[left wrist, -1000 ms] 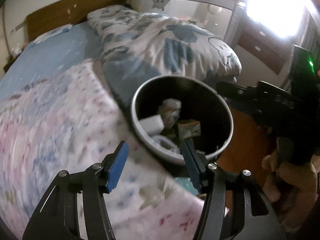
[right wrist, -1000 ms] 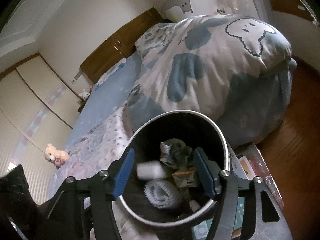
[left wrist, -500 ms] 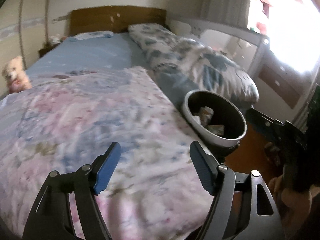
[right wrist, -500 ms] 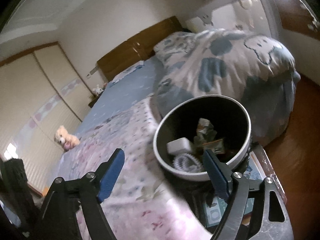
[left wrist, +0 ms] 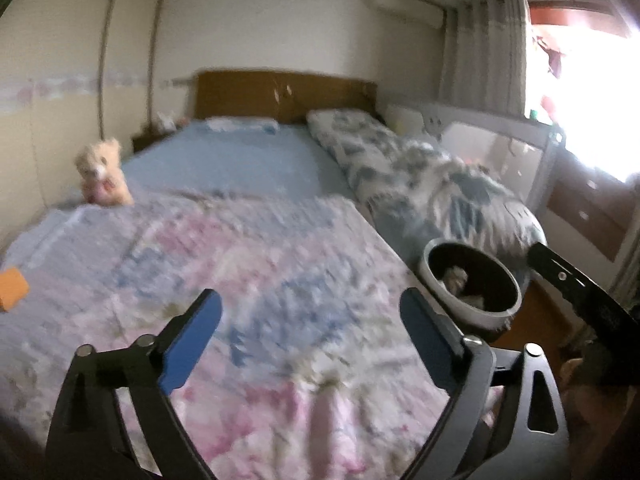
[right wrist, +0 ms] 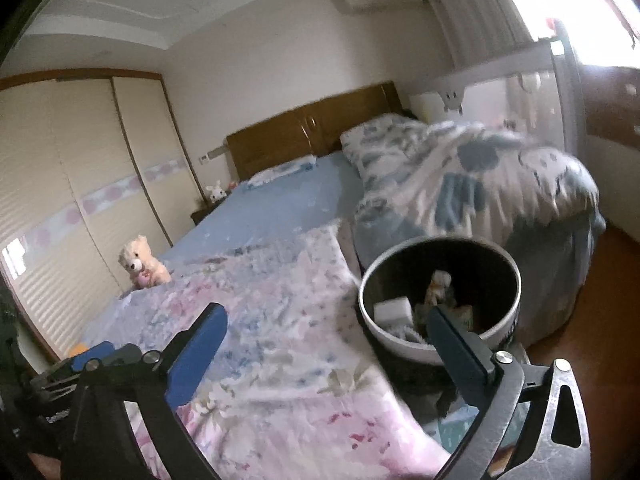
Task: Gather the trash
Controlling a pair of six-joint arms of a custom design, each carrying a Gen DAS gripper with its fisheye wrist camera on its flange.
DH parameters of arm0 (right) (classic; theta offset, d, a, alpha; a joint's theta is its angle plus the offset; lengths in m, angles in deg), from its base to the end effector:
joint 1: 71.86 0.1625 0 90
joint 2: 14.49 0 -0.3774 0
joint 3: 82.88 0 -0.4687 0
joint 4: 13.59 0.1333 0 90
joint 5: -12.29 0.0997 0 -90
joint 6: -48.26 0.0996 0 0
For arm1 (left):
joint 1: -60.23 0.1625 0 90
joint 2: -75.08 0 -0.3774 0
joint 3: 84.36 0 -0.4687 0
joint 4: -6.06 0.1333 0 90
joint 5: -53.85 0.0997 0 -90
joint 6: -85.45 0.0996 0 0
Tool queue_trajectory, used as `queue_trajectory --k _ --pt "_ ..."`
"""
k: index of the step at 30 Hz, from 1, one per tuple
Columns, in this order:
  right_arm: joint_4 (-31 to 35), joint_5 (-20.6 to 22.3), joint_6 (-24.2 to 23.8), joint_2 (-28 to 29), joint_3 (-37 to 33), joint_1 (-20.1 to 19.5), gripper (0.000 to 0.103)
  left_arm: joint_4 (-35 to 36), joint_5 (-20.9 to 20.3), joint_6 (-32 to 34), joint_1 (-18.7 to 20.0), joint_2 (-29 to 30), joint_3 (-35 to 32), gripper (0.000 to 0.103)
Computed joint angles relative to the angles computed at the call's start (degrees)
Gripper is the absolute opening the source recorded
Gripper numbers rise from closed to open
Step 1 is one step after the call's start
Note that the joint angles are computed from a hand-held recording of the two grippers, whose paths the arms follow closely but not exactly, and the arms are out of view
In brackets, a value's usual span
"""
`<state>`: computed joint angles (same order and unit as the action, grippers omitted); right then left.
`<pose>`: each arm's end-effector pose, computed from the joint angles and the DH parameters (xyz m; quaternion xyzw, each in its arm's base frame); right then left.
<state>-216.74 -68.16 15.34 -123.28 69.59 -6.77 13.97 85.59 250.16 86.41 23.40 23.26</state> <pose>-0.0092 -0.3754 0.2550 0.1045 -0.8136 0.5301 0.2147 -0.2898 -0.3854 -0.0207 0.2493 0.8210 -0.4543 0.2398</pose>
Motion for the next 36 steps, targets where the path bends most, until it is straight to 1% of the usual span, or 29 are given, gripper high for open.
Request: queue_trajectory --k 1,2,3,4,6,9,12,16,28,36 --pt "-1.9 0.0 -1.0 0.4 0.2 0.5 0.103 -1.9 -2.0 1.4 -0.7 -0.4 0.8 0.102" --pt "-4.7 0.0 -2.2 1.3 0.4 1.1 0.103 -3.2 -3.4 2.4 -1.1 -0.6 1.3 0.103" --pt "-7.1 0.2 -3.2 2.1 0.6 1.4 0.103 -5.9 -6.3 4.9 -1.9 -0.8 2.1 0.103" --pt "-10.6 0.4 -4.7 3.8 0.6 1.7 0.103 -7.8 -7.6 6.9 -2.3 -0.9 2.8 0.103" --pt "-14.5 -0.2 -6.5 6.5 0.3 2.4 0.103 -11.7 -10.3 11.5 -3.0 -1.0 3.8 0.103" --pt "-17.0 0.2 -7.8 9.0 0.0 2.3 0.103 -14.9 -12.8 15.5 -3.7 -0.4 4.4 0.103" --pt "-20.2 1.5 -9.4 11.9 -0.2 1.8 0.103 -15.4 -13.6 15.9 -3.7 0.0 4.5 0.103" --pt "-21.5 1.3 -10.5 13.8 -0.5 1.9 0.103 -14.9 -14.6 14.9 -3.6 0.0 4.4 0.103" --pt "-20.8 2.2 -9.8 14.4 -0.7 1.8 0.103 -13.5 -15.4 12.7 -3.4 0.1 4.3 0.103" --pt "-20.3 2.6 -9.2 13.7 -0.4 2.0 0.103 -14.2 -15.7 12.9 -3.5 0.0 4.6 0.103"
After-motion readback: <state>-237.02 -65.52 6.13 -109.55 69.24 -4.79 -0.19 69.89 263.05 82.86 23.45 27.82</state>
